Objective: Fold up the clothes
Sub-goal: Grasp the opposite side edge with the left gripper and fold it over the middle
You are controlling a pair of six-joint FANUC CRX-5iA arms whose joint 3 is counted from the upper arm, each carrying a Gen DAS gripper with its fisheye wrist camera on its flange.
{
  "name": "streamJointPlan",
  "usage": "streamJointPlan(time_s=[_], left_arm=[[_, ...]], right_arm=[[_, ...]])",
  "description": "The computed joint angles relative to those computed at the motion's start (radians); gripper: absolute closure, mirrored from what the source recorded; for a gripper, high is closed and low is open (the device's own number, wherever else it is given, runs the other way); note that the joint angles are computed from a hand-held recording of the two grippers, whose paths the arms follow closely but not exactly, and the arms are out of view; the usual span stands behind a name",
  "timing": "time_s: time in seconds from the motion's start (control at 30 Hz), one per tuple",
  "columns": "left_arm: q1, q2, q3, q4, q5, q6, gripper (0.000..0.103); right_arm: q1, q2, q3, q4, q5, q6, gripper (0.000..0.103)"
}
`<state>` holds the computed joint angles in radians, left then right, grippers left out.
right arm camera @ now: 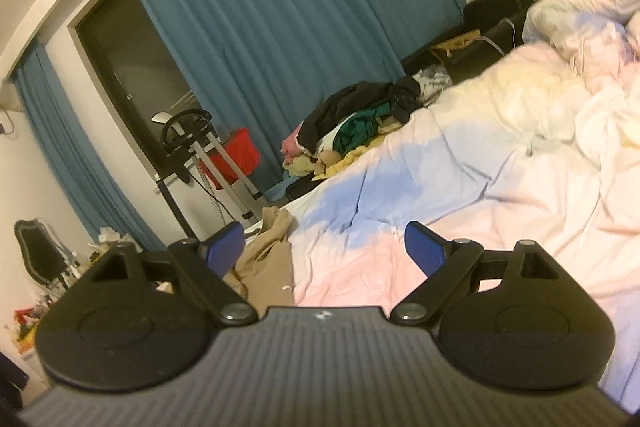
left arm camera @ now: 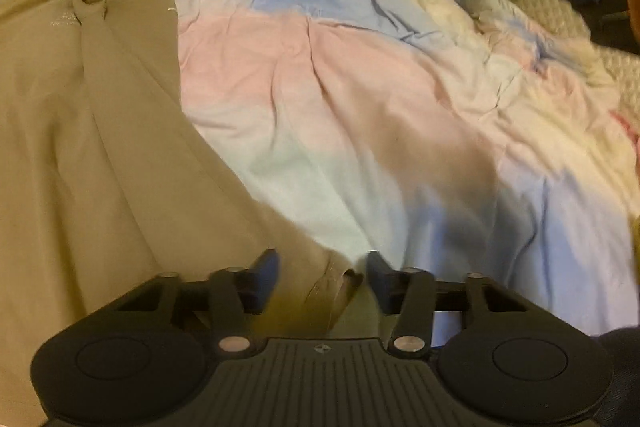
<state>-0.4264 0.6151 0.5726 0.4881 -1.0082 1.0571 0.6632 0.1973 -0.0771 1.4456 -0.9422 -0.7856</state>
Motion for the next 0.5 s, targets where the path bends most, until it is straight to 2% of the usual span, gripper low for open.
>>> streamJointPlan(time_s=[0.03, 0.1, 0.13, 0.27, 0.4, 0.5], left_arm=[[-0.002, -0.01, -0.021, -0.007, 0.02, -0.013, 0.073], [0.002, -0.031, -0.062, 0.015, 0.047, -0.052, 0.093], [0.009, -0.042, -0.076, 0.036, 0.053, -0.061, 0.096], [0.038, -0.084, -0.124, 0.121, 0.071, -0.094, 0.097], [0.106, -0.123, -0.157, 0.236, 0.028, -0.079, 0.097], [0.167, -0.153, -0.188, 0.295, -0.014, -0.034, 0.097]], right_arm=[[-0.002, -0.006, -0.007, 0.002, 0.011, -0.01, 0.014], [-0.004, -0.01, -0.014, 0.005, 0.023, -0.02, 0.014], [-0.004, -0.012, -0.016, 0.008, 0.027, -0.024, 0.014], [-0.005, -0.015, -0.02, 0.017, 0.041, -0.028, 0.014], [-0.01, -0.02, -0.038, 0.089, 0.044, -0.091, 0.014], [-0.004, -0.006, -0.016, 0.074, 0.052, -0.044, 0.014]])
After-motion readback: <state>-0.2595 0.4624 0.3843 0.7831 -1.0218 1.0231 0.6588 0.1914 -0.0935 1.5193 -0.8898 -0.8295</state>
